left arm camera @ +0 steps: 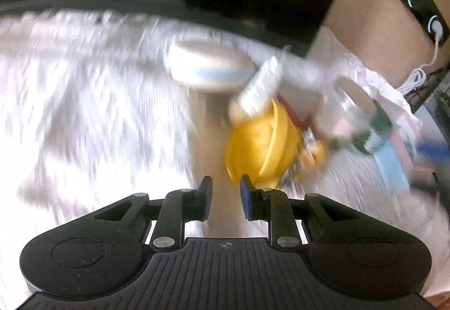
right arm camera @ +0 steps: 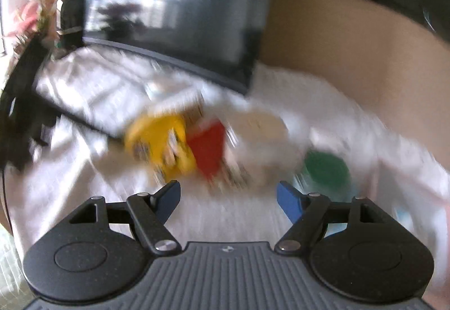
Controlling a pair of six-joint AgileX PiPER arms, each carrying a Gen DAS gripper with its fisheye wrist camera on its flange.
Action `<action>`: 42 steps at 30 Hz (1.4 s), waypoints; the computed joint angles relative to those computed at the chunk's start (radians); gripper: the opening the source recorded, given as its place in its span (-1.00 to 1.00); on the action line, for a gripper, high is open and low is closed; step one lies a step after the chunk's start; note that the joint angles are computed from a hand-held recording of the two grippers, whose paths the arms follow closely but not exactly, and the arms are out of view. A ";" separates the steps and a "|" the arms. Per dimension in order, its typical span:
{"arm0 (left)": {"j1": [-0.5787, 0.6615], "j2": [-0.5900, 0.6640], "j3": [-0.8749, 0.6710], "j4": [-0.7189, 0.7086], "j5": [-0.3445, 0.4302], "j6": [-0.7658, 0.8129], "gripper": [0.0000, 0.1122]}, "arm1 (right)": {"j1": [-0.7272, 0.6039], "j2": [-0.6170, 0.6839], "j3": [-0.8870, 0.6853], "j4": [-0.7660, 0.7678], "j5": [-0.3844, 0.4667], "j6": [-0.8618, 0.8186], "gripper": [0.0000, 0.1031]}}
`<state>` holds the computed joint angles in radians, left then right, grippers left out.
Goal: Organize soft objects
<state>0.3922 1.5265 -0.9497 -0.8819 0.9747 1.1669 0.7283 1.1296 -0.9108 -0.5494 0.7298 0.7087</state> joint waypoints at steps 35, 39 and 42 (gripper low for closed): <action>0.475 -0.142 0.311 -0.416 0.127 0.264 -0.57 | -0.216 0.766 -0.724 0.804 -0.025 -0.624 0.04; 0.295 -0.117 0.193 -0.473 0.016 0.240 -0.57 | -0.206 0.704 -0.622 0.783 -0.020 -0.654 -0.21; 0.121 -0.042 0.040 -0.502 -0.125 0.227 -0.57 | -0.177 0.634 -0.520 0.703 -0.090 -0.633 -0.21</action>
<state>0.5127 1.4845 -0.9102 -1.3840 0.8499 1.3938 0.5513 1.7632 -1.4305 0.1532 0.6395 0.0758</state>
